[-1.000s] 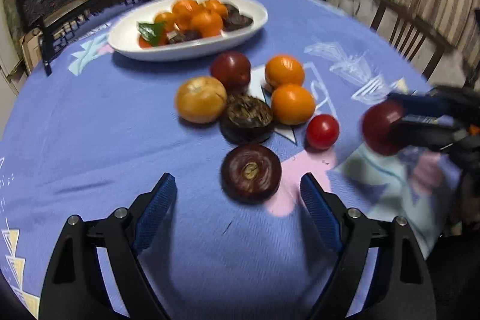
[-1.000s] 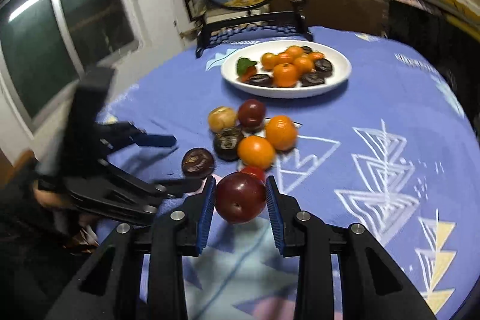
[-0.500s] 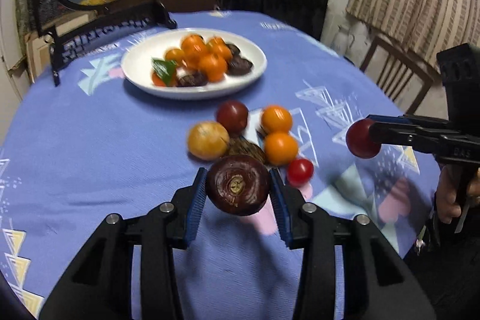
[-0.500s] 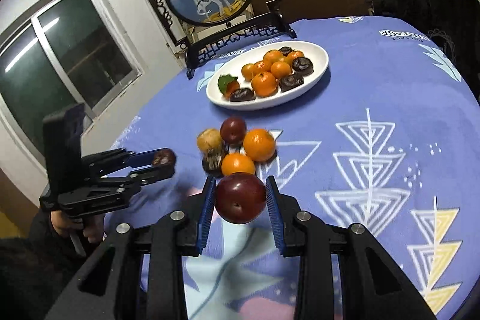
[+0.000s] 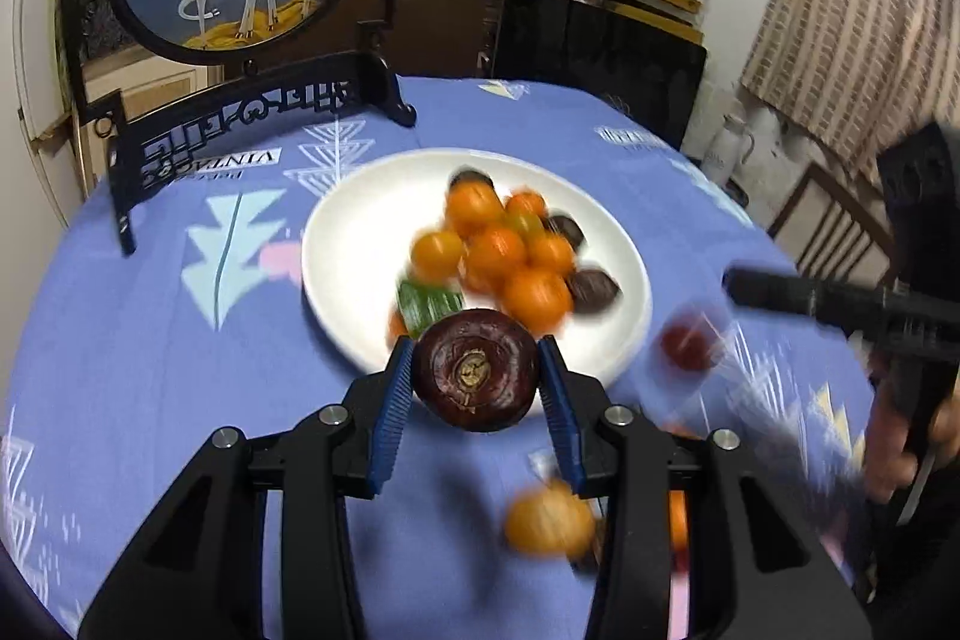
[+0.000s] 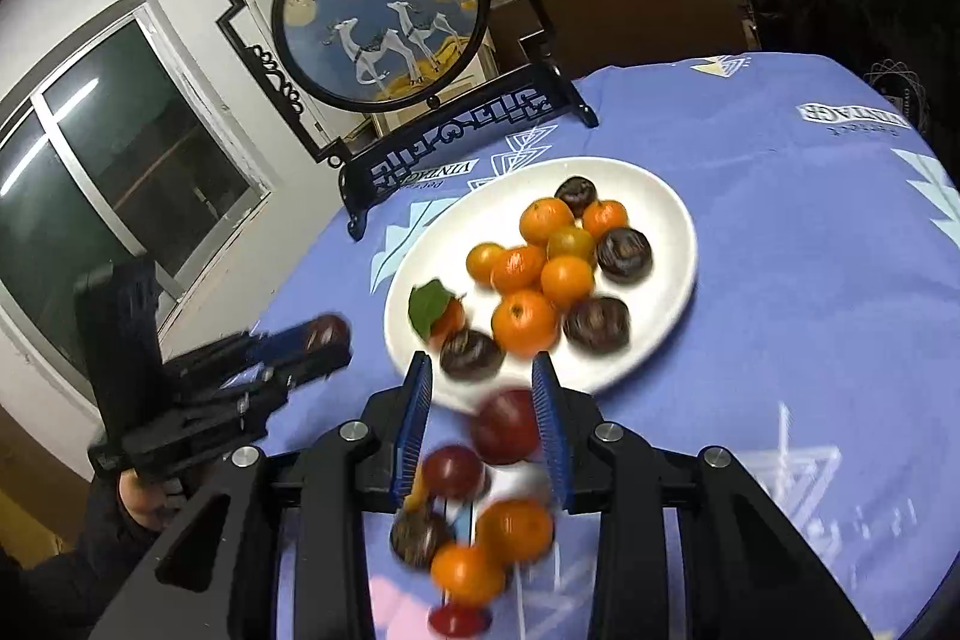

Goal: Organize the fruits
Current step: 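Release the dark fruit onto the plate with the left tool while the right tool carries the plum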

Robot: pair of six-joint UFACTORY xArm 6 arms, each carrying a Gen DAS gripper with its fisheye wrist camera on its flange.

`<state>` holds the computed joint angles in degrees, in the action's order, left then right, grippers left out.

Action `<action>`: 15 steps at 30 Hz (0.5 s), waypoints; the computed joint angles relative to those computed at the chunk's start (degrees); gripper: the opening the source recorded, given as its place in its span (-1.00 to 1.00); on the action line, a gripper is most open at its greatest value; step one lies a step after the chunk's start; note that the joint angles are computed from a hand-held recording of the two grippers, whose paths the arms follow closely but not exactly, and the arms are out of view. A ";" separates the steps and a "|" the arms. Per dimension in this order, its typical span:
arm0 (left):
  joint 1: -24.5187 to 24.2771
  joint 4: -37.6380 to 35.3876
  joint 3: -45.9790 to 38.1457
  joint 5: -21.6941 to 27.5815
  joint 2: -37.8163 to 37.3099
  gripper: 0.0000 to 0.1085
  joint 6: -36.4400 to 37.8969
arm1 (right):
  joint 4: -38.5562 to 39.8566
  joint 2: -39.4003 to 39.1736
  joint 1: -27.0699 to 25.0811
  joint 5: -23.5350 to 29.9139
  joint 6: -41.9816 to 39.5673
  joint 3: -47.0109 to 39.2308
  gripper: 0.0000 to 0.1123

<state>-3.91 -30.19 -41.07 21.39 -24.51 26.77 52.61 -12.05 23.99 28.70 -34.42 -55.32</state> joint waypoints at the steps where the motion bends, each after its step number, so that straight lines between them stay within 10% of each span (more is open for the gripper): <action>1: 0.35 -0.66 -2.39 -0.20 2.79 -0.25 0.52 | -0.31 1.68 0.28 -0.57 0.23 -1.31 -0.38; 6: 2.05 -1.36 -15.38 1.68 17.77 -0.24 -0.11 | -1.30 8.25 1.04 -2.56 0.70 -6.01 -0.38; 8: 2.71 -0.10 -18.43 2.09 21.13 0.41 -2.60 | 0.54 8.91 0.63 -2.22 -0.94 -6.11 -0.38; 10: 3.12 -1.03 -17.73 0.26 20.86 0.71 -4.01 | 1.90 7.90 0.11 -1.65 -2.10 -4.77 -0.32; 15: 3.30 -6.64 -9.73 -1.80 12.06 0.71 -0.97 | -2.90 0.27 -2.70 -8.78 2.64 3.33 -0.05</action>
